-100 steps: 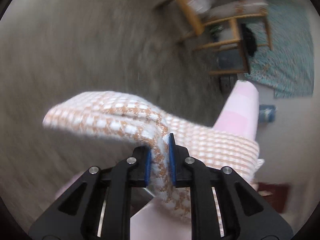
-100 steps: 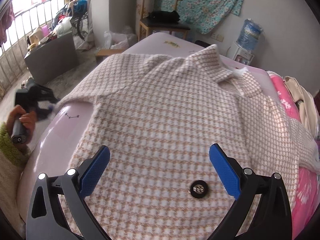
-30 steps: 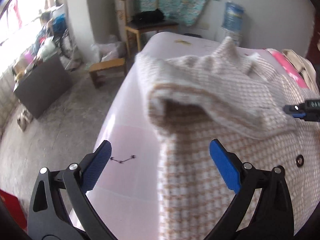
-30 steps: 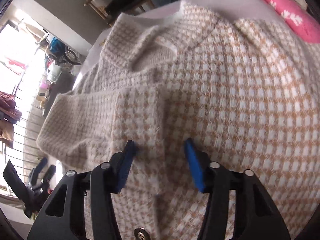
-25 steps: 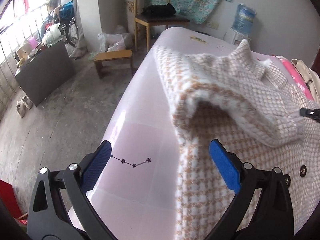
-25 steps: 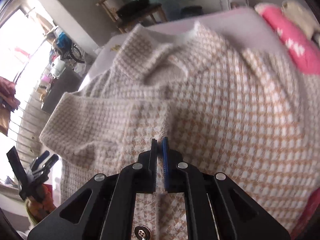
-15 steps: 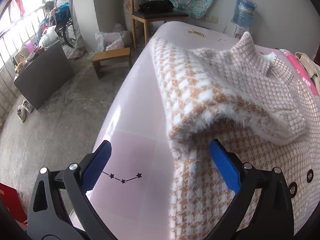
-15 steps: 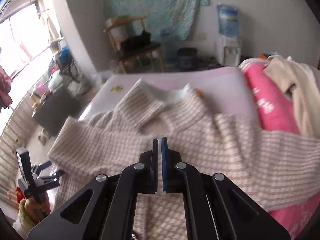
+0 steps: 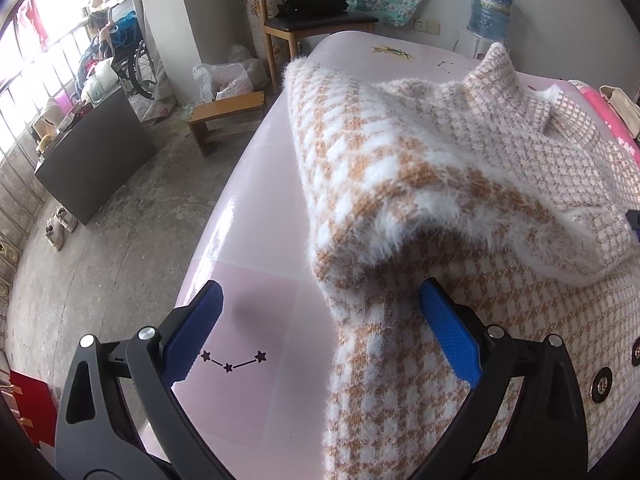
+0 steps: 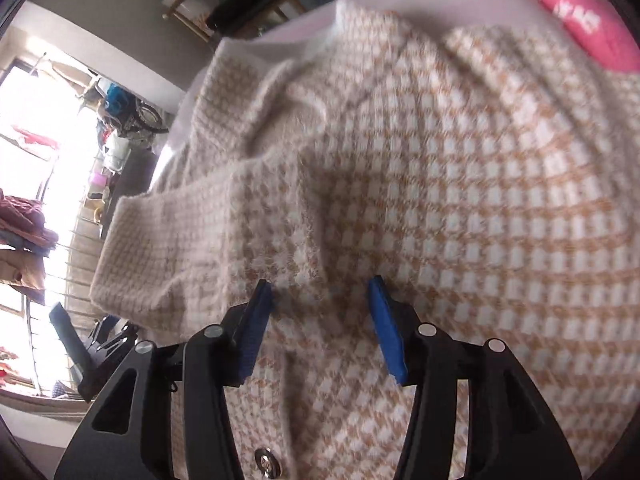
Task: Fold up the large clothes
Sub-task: 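Fold the grasped side over the coat body with the right tool, release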
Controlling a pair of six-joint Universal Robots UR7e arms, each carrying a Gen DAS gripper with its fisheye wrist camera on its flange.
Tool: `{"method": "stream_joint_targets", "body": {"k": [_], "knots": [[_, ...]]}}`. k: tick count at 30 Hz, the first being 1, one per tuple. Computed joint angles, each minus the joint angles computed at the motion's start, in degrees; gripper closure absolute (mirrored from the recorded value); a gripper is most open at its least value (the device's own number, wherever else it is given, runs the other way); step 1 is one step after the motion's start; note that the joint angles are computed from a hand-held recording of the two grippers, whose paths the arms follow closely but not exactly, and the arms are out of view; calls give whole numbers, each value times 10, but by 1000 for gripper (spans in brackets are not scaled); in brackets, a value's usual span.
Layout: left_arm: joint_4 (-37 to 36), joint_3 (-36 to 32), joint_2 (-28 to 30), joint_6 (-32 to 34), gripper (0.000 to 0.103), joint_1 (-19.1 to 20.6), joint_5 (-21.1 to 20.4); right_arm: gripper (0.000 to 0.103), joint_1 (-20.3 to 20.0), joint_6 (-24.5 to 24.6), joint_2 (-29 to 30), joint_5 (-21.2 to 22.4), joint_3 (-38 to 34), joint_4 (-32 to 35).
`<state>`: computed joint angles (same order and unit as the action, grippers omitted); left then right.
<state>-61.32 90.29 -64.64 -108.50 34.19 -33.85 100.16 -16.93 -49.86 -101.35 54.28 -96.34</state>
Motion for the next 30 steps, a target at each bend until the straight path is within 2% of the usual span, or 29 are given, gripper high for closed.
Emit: {"method": "stream_joint_targets", "body": {"k": [1, 2, 3, 5, 9, 11, 15, 19, 25, 30], "knots": [[2, 0, 1, -2, 8, 0, 0, 91, 3, -4, -2, -2, 3, 2], [4, -2, 2, -3, 8, 0, 1, 97, 7, -11, -6, -13, 15, -10], [7, -2, 3, -6, 8, 0, 1, 98, 16, -33, -15, -29, 32, -30], [12, -4, 5, -10, 8, 0, 3, 98, 29, -61, -30, -42, 56, -68], [15, -6, 7, -11, 8, 0, 2, 99, 48, -104, -54, -25, 70, -140], [16, -7, 7, -9, 8, 0, 1, 99, 57, -124, -64, -33, 72, -190], [6, -2, 2, -4, 8, 0, 2, 99, 56, -133, -63, -79, 63, -234], [-5, 4, -2, -1, 8, 0, 2, 99, 45, -139, -52, -155, 79, -260], [-8, 5, -4, 8, 8, -1, 0, 99, 39, -133, -58, -151, 92, -309], [-26, 15, -11, 19, 8, -2, 2, 99, 35, -169, -49, -214, 120, -352]]}}
